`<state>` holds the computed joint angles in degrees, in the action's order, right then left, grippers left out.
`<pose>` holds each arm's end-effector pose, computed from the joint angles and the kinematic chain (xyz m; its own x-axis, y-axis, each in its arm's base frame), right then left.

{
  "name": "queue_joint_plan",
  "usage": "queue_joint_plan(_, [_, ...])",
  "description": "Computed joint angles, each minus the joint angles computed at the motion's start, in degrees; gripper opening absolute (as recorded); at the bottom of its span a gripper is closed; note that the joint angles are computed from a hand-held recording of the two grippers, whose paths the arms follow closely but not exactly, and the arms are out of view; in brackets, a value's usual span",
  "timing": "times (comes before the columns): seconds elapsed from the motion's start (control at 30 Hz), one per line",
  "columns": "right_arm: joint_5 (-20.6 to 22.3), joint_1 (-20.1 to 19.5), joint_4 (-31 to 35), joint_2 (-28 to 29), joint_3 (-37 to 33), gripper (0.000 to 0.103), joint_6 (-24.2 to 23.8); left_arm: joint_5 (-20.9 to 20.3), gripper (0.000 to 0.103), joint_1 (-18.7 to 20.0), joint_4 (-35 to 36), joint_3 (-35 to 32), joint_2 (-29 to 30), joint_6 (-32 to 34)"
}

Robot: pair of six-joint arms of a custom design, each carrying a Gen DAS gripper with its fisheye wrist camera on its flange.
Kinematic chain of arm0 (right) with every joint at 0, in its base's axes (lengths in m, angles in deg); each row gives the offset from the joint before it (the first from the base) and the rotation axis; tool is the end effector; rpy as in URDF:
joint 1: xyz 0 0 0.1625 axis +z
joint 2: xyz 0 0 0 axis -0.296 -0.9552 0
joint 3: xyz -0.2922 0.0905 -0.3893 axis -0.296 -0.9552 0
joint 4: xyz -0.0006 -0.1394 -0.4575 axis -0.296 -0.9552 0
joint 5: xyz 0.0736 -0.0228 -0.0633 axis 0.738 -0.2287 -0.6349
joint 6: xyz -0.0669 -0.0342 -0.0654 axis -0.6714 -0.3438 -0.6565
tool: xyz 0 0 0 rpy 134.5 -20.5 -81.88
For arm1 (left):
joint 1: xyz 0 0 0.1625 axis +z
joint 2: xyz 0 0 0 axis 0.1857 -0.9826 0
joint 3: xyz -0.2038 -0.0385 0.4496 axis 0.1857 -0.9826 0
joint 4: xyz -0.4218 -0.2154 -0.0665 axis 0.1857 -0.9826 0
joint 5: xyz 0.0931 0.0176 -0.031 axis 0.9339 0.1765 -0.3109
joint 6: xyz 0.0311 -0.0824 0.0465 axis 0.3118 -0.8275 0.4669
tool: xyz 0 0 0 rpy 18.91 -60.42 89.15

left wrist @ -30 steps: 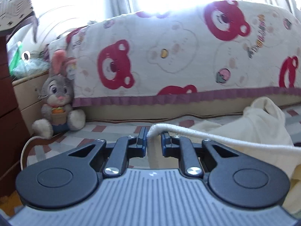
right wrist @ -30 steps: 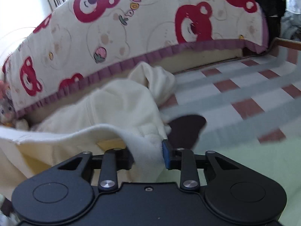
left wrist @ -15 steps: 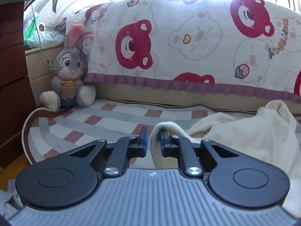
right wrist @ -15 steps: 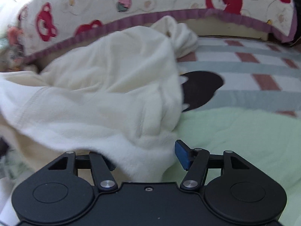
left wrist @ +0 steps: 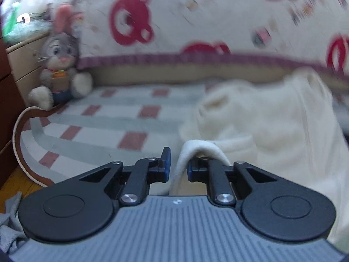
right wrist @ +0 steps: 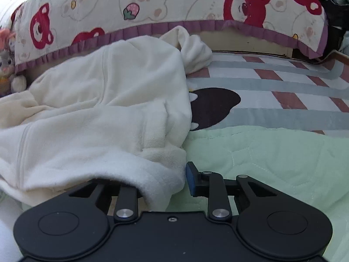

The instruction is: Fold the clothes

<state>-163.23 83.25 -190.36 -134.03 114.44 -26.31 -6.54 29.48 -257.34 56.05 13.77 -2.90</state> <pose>-0.0266 -0.3247 0.2677 -0.7441 0.3572 0.5646 -0.2851 0.5945 -0.7519 -0.2578 -0.4977 0.0907 -0.5542 0.2946 -0.7785 0.7650 0.5489 -0.3369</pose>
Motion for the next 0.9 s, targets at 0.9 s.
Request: queue_joint_plan(0.9, [-0.48,10.92,8.15,-18.1,-7.42,0.002,1.48,1.67,0.005,-7.98,-16.86,-0.66,-6.99,19.96])
